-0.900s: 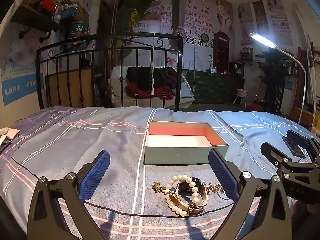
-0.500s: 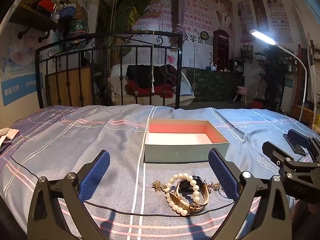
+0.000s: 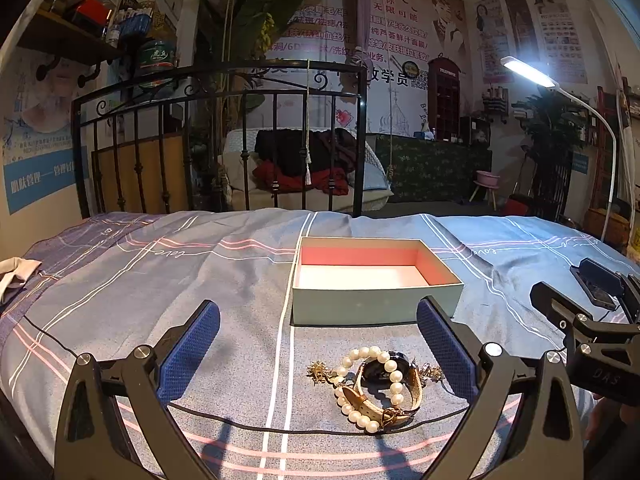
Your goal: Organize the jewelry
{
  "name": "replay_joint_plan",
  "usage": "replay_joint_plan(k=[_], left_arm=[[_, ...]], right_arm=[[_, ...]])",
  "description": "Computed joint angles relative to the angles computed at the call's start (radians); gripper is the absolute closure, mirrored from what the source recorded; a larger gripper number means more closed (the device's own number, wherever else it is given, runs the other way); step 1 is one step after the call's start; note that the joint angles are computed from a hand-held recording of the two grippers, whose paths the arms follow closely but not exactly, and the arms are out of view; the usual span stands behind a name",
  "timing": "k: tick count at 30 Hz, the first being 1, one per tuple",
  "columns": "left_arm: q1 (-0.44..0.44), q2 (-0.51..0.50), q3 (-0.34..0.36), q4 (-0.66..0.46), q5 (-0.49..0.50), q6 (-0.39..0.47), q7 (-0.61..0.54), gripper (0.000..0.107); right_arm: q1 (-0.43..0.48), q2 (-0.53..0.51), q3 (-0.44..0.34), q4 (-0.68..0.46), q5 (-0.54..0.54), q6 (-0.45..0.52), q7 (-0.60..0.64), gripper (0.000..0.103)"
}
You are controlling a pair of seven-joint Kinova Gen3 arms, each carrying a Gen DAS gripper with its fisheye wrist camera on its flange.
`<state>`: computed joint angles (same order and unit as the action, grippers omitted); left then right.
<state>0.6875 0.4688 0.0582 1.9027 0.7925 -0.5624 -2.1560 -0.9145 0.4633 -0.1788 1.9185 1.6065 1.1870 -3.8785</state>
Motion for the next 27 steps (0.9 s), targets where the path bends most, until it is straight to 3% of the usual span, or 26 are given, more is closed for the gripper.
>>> replay_joint_plan(k=[27], left_arm=[[0.000,0.003,-0.003,-0.004,0.002,0.010,-0.005,0.011]], right_arm=[[0.009,-0.011,-0.004,0.006,0.000,-0.004,0.006,0.006]])
